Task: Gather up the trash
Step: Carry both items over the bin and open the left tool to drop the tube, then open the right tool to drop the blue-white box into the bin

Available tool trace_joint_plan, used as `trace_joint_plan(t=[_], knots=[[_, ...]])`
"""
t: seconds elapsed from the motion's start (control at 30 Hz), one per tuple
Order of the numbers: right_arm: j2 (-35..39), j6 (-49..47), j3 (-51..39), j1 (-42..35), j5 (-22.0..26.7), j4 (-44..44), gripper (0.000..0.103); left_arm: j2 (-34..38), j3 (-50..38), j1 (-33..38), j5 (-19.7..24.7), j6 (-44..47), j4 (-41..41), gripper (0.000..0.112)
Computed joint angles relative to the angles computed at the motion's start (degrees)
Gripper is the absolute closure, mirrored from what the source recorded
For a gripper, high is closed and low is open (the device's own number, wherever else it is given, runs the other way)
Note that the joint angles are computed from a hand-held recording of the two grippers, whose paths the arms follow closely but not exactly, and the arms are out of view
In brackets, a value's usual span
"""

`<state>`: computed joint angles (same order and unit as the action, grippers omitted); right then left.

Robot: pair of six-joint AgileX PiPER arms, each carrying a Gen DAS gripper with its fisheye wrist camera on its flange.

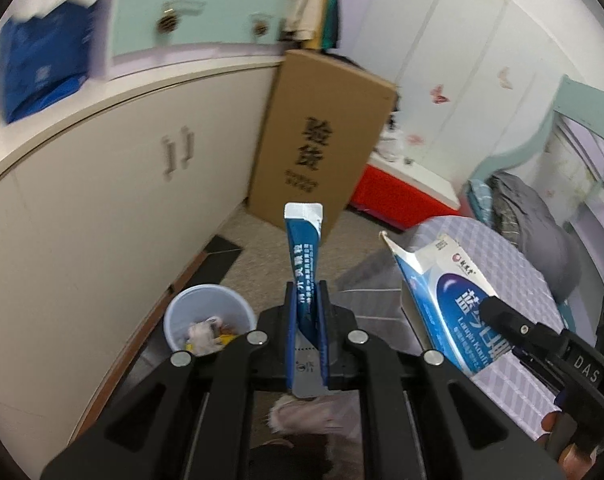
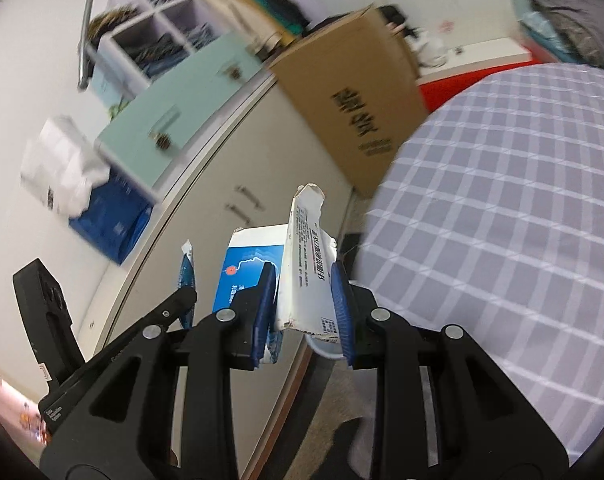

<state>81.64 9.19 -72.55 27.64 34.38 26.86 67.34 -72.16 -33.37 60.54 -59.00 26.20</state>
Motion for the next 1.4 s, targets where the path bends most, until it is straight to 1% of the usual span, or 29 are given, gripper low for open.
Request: trace_joint_plan(t=[0.07,0.13,0.27,0.33,0.5,0.53,0.6,0.7,0.83,0.87,0.97,1.03,1.07,1.1,1.27,1.4], knots=[[3.8,1.3,-2.4,3.3,-0.8,-0.9,0.075,-2.8,3.0,3.9,-0.5,2.4,-1.9,0.103],[7.0,2.1,-4.7,5.5,-1.1,-1.5,0.075,-5.1,5.8,8.9,-2.0,5.9,-5.0,0.103],[15.2,5.7,-11.9,10.8,-0.4,-5.0,0.075,-8.6,11.7,23.9,-6.5,19.9,-17.4,0.103],[19.2,7.3,-15.9,12.8,0.4,-6.8,0.075,-8.5,13.7,31.1,-8.2,27.2,-23.6,0.103],[27.0,9.2,-23.5,14.9,2.4,-8.6,0.075,-5.8,16.6,40.1,-11.1,35.8,-30.4,0.103],[29.1,9.5,-25.6,15.2,3.1,-9.2,0.075,-4.3,17.0,42.3,-12.0,38.5,-32.6,0.103],[31.3,9.3,-27.5,15.2,3.5,-9.0,0.075,-1.5,17.1,44.5,-13.0,41.2,-34.6,0.103],[34.9,9.6,-31.0,14.8,4.5,-9.3,0.075,3.7,16.1,46.2,-14.9,44.0,-37.4,0.103],[39.2,13.6,-36.0,14.7,5.8,-15.5,0.075,10.1,13.4,45.1,-16.6,44.4,-38.5,0.103],[40.4,15.5,-37.6,14.9,6.0,-18.4,0.075,11.9,12.3,44.7,-16.9,44.5,-38.7,0.103],[42.4,17.3,-39.8,14.2,5.7,-20.2,0.075,17.7,8.4,43.8,-17.7,44.9,-40.0,0.100],[43.3,18.2,-40.6,13.9,5.2,-21.6,0.075,21.0,6.0,44.0,-17.2,45.4,-41.7,0.079],[43.8,18.7,-41.5,13.8,5.5,-22.2,0.075,21.7,5.8,44.3,-17.5,45.6,-42.3,0.056],[44.1,19.4,-41.7,13.9,5.3,-23.6,0.075,22.0,5.7,44.1,-18.0,44.8,-41.8,0.049],[46.0,18.7,-43.4,13.6,6.2,-23.3,0.075,21.3,7.1,43.3,-19.6,41.6,-37.6,0.049],[47.0,17.9,-44.3,13.7,6.6,-22.1,0.075,20.6,8.7,43.6,-19.9,39.9,-35.2,0.049]])
